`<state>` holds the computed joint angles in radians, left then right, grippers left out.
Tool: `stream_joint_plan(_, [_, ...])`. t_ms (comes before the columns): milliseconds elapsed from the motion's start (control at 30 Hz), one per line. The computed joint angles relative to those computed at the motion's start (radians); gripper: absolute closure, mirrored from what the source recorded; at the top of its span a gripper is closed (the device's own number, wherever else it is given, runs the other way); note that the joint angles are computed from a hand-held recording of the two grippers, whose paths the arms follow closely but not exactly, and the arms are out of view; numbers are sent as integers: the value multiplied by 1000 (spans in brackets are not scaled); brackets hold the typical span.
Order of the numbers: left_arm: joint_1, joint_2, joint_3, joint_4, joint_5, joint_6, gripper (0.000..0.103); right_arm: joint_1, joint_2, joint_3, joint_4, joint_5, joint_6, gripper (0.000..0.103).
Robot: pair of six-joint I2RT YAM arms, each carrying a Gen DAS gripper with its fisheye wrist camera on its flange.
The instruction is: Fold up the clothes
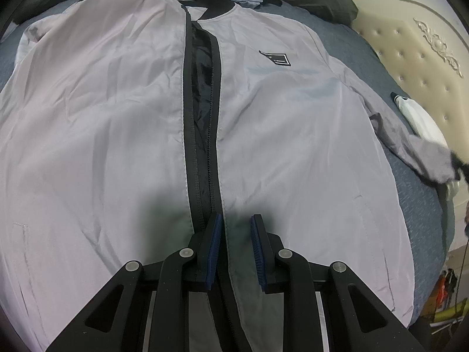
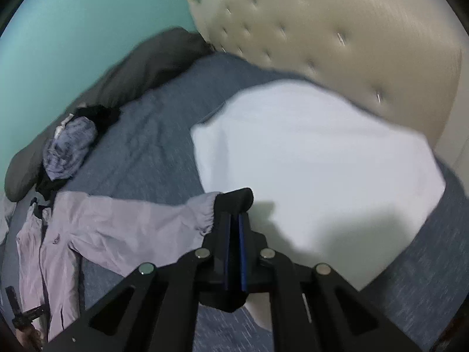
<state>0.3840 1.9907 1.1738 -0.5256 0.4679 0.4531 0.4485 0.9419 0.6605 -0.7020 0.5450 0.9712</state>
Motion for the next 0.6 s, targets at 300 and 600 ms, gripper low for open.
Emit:
stream_joint_plan(300, [3, -1, -3, 2, -5, 9, 80, -168, -22, 120, -25, 11, -165, 98])
stream_joint_plan(600, [3, 1, -7, 7, -16, 27, 80, -365, 142, 19, 85, -187, -208, 98])
